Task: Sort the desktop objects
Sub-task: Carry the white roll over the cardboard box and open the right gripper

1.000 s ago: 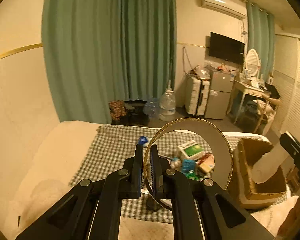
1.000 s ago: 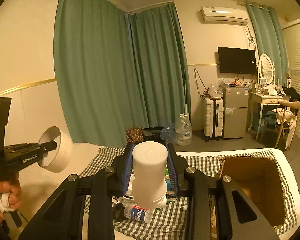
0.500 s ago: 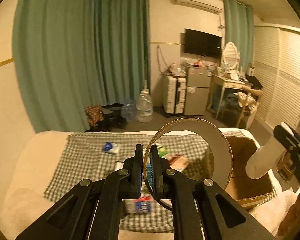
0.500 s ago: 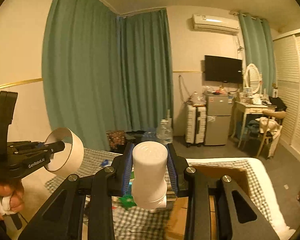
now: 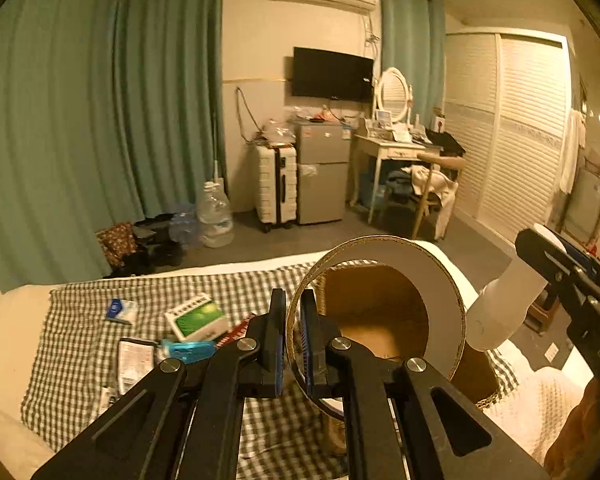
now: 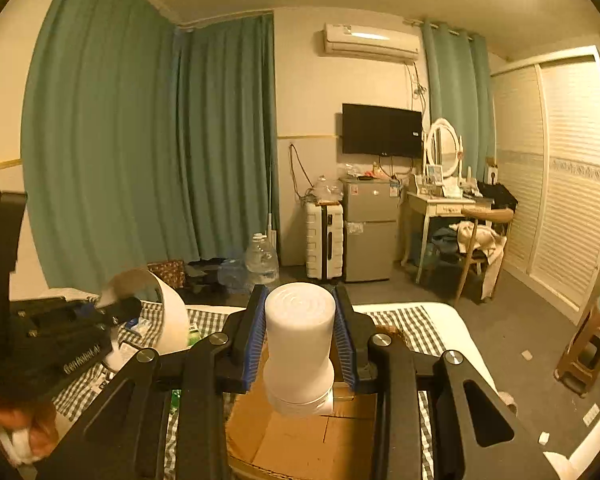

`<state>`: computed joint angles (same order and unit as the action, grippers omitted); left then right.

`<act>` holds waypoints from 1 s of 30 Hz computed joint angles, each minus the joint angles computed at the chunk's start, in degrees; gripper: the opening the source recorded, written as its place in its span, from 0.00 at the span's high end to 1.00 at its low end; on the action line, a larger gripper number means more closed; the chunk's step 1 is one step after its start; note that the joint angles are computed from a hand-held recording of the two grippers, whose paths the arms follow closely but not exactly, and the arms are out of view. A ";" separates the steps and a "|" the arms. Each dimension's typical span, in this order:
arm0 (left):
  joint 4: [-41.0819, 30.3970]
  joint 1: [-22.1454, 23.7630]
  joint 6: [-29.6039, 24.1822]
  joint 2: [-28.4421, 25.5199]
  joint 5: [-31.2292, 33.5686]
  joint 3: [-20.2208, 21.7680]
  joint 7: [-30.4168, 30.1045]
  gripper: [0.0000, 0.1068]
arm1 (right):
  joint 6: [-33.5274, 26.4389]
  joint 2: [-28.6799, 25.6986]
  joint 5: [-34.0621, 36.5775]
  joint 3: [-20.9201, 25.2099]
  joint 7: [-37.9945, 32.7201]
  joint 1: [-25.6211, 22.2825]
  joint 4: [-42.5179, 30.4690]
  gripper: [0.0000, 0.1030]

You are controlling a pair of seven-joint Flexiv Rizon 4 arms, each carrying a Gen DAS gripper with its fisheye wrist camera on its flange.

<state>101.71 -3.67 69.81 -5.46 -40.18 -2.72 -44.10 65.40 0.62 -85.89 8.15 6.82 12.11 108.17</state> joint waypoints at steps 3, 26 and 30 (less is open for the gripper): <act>-1.01 -0.73 0.12 -1.95 2.44 -0.74 -1.39 0.94 | 1.55 -0.41 0.43 -0.86 -0.06 -1.02 0.53 0.70; -13.79 -5.13 -14.42 -19.22 26.55 0.14 -17.65 0.92 | -2.67 -12.43 49.73 -2.37 -34.04 1.15 1.34 0.70; -12.81 -3.98 -15.02 -18.38 26.30 -1.14 -16.99 0.91 | -3.89 -11.71 50.48 -3.35 -34.68 2.52 2.23 0.70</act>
